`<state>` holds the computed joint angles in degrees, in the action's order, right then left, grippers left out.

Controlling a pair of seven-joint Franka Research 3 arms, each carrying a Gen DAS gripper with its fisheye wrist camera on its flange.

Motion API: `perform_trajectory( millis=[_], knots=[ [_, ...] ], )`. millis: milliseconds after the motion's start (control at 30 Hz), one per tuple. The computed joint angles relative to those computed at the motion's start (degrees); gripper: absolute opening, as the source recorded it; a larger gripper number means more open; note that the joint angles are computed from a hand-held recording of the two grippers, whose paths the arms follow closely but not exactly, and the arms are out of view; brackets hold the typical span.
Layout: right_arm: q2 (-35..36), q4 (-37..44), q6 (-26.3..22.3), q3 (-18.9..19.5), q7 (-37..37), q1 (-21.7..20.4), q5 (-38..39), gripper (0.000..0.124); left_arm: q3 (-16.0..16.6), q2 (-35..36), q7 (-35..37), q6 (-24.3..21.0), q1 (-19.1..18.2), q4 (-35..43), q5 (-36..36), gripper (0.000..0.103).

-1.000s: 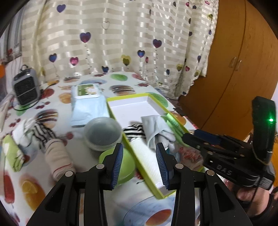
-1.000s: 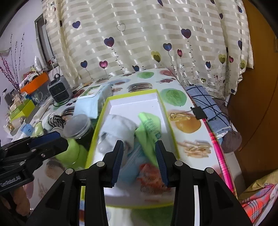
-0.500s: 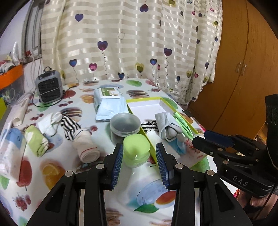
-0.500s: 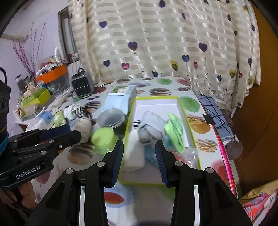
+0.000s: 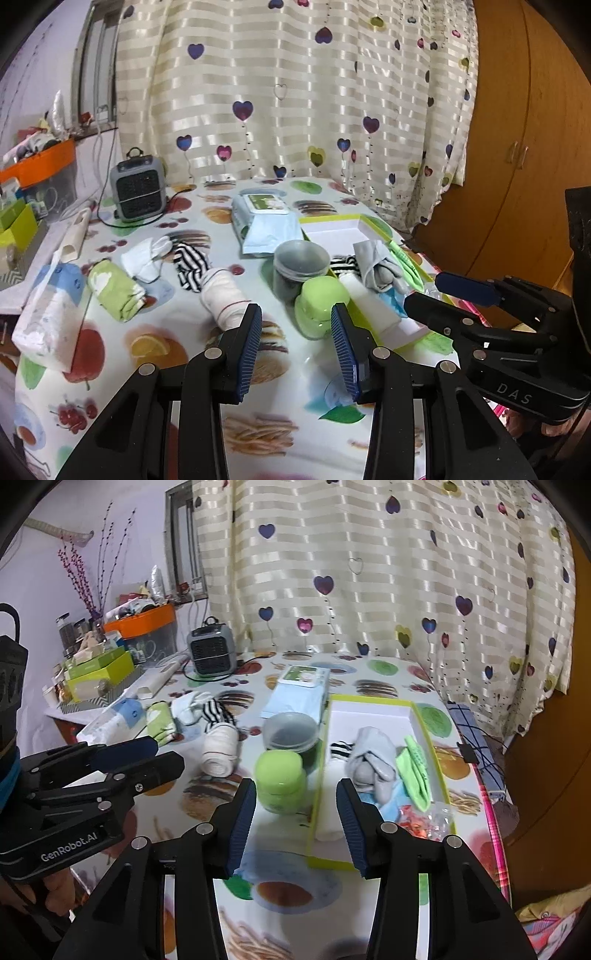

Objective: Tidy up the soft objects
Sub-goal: 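Withdraw both grippers from the white box back over the table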

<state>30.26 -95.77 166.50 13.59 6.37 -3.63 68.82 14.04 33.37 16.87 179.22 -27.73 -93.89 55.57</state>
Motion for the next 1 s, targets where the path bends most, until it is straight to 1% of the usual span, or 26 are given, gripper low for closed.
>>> perform_trajectory(
  millis=[100,167,333,500,567,700,867,1000],
  knots=[
    [-0.9,-0.9,0.5,0.7,-1.5,0.1,0.9,0.047,3.4,-0.9,-3.4,1.4,-2.3,-1.6,2.1,0.038],
    [-1.3,-1.4,0.7,0.9,-2.7,0.2,1.7,0.047,4.7,-1.3,-5.3,2.0,-3.1,-2.3,3.3,0.038],
    [-1.7,-1.6,0.5,0.4,-3.2,1.3,2.2,0.047,5.3,-1.7,-6.8,2.9,-2.9,-3.3,4.6,0.038],
    [-1.6,-1.4,0.6,0.7,-4.6,2.0,3.5,0.047,7.0,-1.8,-8.8,3.7,-3.4,-4.2,5.4,0.038],
    [-1.3,-1.1,0.4,0.3,-4.1,2.5,2.9,0.047,7.6,-1.8,-9.6,3.9,-3.6,-4.6,5.5,0.038],
    [-0.6,-0.5,-0.5,0.1,-3.1,3.2,1.3,0.047,7.8,-1.9,-9.9,4.0,-3.1,-5.5,5.1,0.038],
    [0.3,0.3,-2.1,0.0,-0.9,3.8,-1.7,0.047,5.4,-2.2,-7.7,2.4,-0.6,-6.1,3.2,0.038],
    [1.3,1.1,-2.4,-0.1,1.5,4.3,-4.6,0.047,4.5,-2.1,-7.5,1.9,0.5,-6.1,2.8,0.038]
  ],
)
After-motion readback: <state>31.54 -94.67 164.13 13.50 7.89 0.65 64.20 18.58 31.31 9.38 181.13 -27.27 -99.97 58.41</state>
